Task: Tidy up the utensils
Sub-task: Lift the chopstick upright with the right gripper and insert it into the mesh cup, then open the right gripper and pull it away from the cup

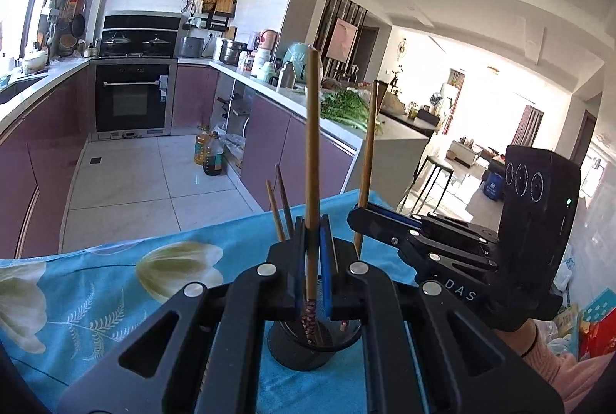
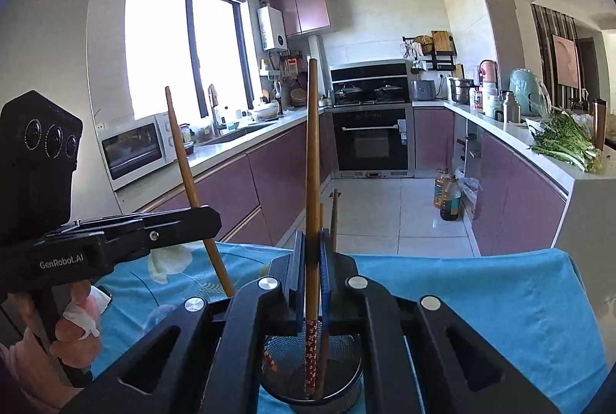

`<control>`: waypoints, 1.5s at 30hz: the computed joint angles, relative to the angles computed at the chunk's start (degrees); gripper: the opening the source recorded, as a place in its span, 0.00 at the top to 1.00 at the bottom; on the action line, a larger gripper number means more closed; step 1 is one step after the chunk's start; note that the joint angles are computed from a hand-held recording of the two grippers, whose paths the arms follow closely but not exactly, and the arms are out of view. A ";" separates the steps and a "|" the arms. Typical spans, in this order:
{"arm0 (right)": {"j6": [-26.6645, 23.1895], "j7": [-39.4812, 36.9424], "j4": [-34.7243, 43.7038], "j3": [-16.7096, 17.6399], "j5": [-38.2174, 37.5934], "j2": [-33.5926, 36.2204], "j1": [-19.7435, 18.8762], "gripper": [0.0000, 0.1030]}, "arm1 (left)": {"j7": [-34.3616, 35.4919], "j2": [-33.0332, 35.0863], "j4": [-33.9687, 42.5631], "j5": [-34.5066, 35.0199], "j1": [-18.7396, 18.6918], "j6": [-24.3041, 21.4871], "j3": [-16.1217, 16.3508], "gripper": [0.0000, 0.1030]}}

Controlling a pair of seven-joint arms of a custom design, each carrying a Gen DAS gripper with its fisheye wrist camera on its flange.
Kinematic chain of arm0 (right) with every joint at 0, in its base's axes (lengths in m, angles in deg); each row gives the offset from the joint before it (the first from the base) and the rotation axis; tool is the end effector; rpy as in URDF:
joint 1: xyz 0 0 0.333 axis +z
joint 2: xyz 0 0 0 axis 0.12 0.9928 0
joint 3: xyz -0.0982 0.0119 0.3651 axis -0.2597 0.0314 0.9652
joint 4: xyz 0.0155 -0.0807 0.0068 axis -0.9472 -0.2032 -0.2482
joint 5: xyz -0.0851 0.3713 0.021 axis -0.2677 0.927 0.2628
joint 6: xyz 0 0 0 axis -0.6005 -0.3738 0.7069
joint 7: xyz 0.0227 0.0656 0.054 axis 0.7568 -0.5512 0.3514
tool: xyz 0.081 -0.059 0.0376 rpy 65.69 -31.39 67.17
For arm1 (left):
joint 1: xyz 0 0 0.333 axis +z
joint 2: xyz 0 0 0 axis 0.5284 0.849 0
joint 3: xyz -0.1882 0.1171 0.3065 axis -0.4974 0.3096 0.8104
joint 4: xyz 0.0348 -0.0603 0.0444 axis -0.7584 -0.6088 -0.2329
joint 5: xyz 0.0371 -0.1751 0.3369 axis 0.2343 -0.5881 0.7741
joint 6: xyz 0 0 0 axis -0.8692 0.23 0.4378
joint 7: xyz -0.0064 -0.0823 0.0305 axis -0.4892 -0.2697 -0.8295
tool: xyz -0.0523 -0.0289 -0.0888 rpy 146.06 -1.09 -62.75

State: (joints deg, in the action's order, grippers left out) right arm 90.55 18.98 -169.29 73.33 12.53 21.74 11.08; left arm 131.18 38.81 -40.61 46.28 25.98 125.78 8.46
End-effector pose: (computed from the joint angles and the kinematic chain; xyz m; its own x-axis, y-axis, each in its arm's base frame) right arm 0.6360 0.0610 0.6343 0.6574 -0.7353 -0.1648 -0.3879 -0.1426 -0.9106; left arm 0.5788 -0.1859 0.6582 -0.2502 -0.9382 0.2390 -0.4783 -0.0949 -0.8730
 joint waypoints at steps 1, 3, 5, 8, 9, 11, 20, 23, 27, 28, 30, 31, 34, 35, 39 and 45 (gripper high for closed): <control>0.35 0.87 0.16 -0.02 -1.16 0.50 0.19 0.94 | -3.19 0.50 0.13 3.67 -0.78 -0.76 1.18 0.93; 0.60 2.65 0.29 0.04 -3.34 1.28 0.35 0.94 | -3.12 1.43 0.60 3.80 -0.15 -2.07 0.51 0.93; 0.57 4.48 0.18 0.11 -5.71 1.69 0.38 0.94 | -2.15 2.50 1.47 3.14 0.67 -3.80 -0.18 0.93; -0.03 7.29 0.33 0.20 -9.72 2.30 0.31 0.94 | -2.18 3.39 1.63 4.46 1.03 -5.92 -0.58 0.93; -0.12 8.00 -0.16 0.28 -10.78 1.98 0.32 0.94 | -1.41 3.66 2.01 4.28 1.31 -7.18 -0.92 0.93; -0.77 9.05 -0.88 0.37 -12.39 1.75 0.26 0.94 | -1.67 4.19 2.44 5.67 1.22 -8.83 -0.51 0.93; -1.28 14.80 -0.19 0.71 -18.07 3.08 0.47 0.93 | -5.05 7.17 5.54 8.81 0.57 -14.18 0.84 0.92; -1.45 14.98 -0.24 0.95 -17.54 2.84 0.22 0.93 | -8.17 7.24 5.13 11.87 0.23 -13.22 1.46 0.81; -1.13 13.03 -1.48 0.99 -15.49 1.53 0.03 0.82 | -13.18 4.98 1.34 16.91 -0.50 -9.16 3.04 0.73; -1.30 12.58 -1.80 0.92 -14.86 1.17 -0.02 0.80 | -15.35 4.12 -0.04 18.90 -0.86 -7.85 3.79 0.71; -1.86 10.81 -2.79 0.79 -12.74 0.08 -0.18 0.77 | -22.24 2.22 -2.58 25.85 -2.23 -5.46 6.28 0.70; -2.38 9.94 -2.93 0.61 -11.82 -0.22 -0.25 0.73 | -26.95 0.99 -4.12 30.82 -2.89 -4.08 7.77 0.68; -5.00 6.44 -5.02 -0.01 -8.25 -2.47 -0.41 0.69 | -47.35 -2.78 -8.06 52.44 -2.36 -0.53 10.88 0.57; -5.78 5.43 -5.70 -0.28 -7.49 -3.18 -0.30 0.66 | -55.02 -4.02 -8.90 60.59 -0.79 -0.01 10.59 0.54; -10.87 1.83 -8.92 -1.50 -6.65 -6.12 0.43 0.60 | -72.09 -8.62 -12.50 77.87 6.29 -0.44 6.78 0.49; -13.50 3.08 -13.08 -1.46 -12.12 -7.25 2.91 0.59 | -62.17 -11.73 -19.72 66.82 6.20 -3.75 6.97 0.48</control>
